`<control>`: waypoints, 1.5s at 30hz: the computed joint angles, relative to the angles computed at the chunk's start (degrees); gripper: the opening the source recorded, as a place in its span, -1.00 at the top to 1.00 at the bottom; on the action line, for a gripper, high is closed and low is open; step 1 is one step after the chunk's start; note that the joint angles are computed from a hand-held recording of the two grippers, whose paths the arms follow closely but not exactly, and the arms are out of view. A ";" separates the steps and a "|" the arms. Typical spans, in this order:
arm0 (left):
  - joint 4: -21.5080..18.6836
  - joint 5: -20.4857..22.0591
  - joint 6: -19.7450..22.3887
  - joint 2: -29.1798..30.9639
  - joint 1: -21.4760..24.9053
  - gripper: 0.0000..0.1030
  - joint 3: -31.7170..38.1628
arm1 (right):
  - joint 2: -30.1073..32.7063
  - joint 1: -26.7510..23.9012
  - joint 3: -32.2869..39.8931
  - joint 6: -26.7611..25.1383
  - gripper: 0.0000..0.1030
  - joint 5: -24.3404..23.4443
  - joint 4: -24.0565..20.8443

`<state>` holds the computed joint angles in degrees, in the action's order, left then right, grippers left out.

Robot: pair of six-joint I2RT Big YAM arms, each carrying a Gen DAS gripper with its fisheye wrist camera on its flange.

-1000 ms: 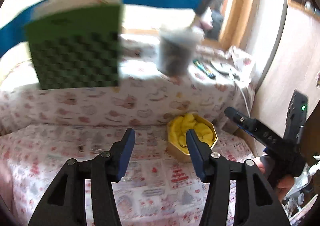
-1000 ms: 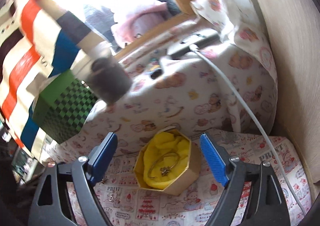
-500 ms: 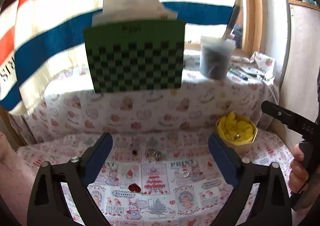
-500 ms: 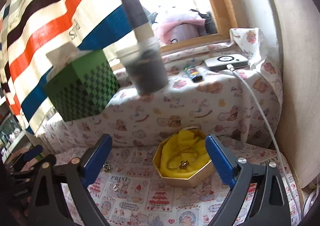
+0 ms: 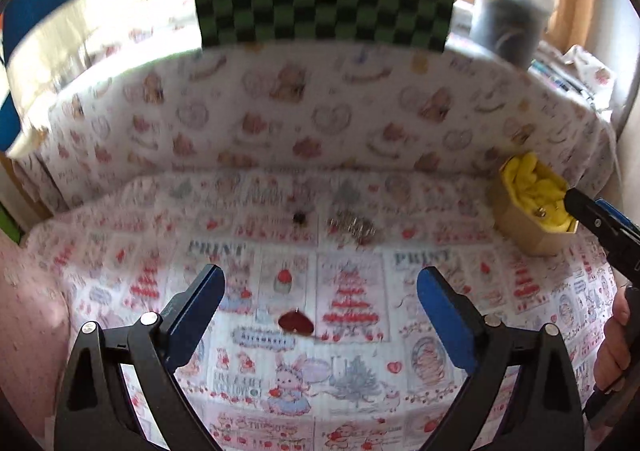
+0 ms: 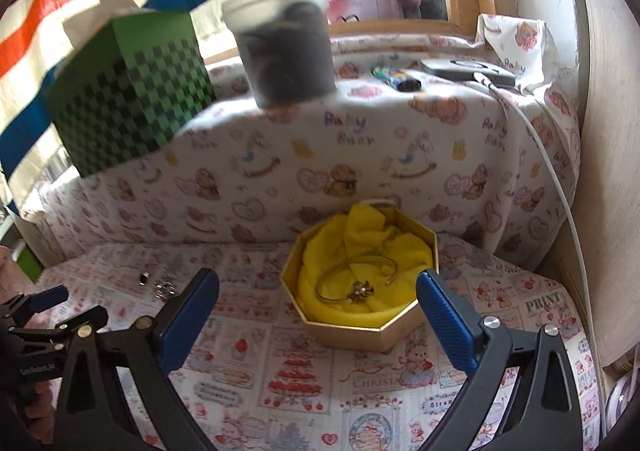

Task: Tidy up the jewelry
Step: 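Withdraw both tools from the box back toward the loose jewelry, then grasp the red heart pendant with the left tool while the right grasps a small silver ring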

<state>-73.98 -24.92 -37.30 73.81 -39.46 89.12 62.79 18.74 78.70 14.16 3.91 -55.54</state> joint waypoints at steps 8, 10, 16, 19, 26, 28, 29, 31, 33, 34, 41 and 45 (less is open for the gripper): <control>-1.12 6.64 -2.09 -0.27 2.02 -0.23 -1.14 | 0.38 -0.24 -0.68 0.02 -0.92 1.05 -0.59; -3.30 7.69 -0.96 0.12 1.78 -0.01 -0.37 | 0.32 0.17 -0.75 -0.23 -0.92 1.90 -0.65; -6.77 6.80 -0.61 1.46 1.59 0.10 0.65 | 0.65 1.20 -0.77 -1.16 -0.92 3.10 -1.04; -6.44 8.81 -1.26 1.89 2.98 0.13 -0.07 | 0.67 1.37 -0.76 -1.43 -0.92 3.33 -1.19; -6.18 11.27 -2.69 1.32 4.92 0.54 -1.30 | 0.59 1.15 -0.58 -1.49 -0.92 3.07 -1.39; -5.53 10.48 -2.72 0.83 4.66 0.55 -1.42 | 0.51 1.31 -0.60 -1.71 -0.92 2.94 -1.44; -5.10 10.00 -2.59 0.54 4.50 0.55 -1.36 | 0.46 1.48 -0.57 -1.87 -0.92 2.88 -1.62; -3.25 9.28 -1.87 -1.19 4.49 0.55 -2.33 | 0.28 2.04 -0.43 -2.52 -0.92 1.92 -2.01; -0.68 7.70 -0.99 -2.85 4.03 0.55 -2.89 | -0.05 3.01 -0.33 -2.89 -0.92 0.27 -2.24; -0.04 6.51 -0.76 -3.24 3.67 0.55 -2.80 | -0.08 3.85 -0.29 -2.78 -0.92 -0.75 -2.43; 0.78 1.69 -1.61 -4.01 2.46 0.55 -2.39 | 6.56 12.65 2.96 -4.65 -0.21 0.13 -9.50; 0.89 0.90 -1.76 -4.15 3.49 0.55 -2.89 | 10.40 12.95 5.72 -3.55 0.15 -3.27 -13.40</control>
<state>-73.09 -24.02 -39.06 69.65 -35.97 86.23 73.18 31.69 84.42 10.62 0.64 -68.94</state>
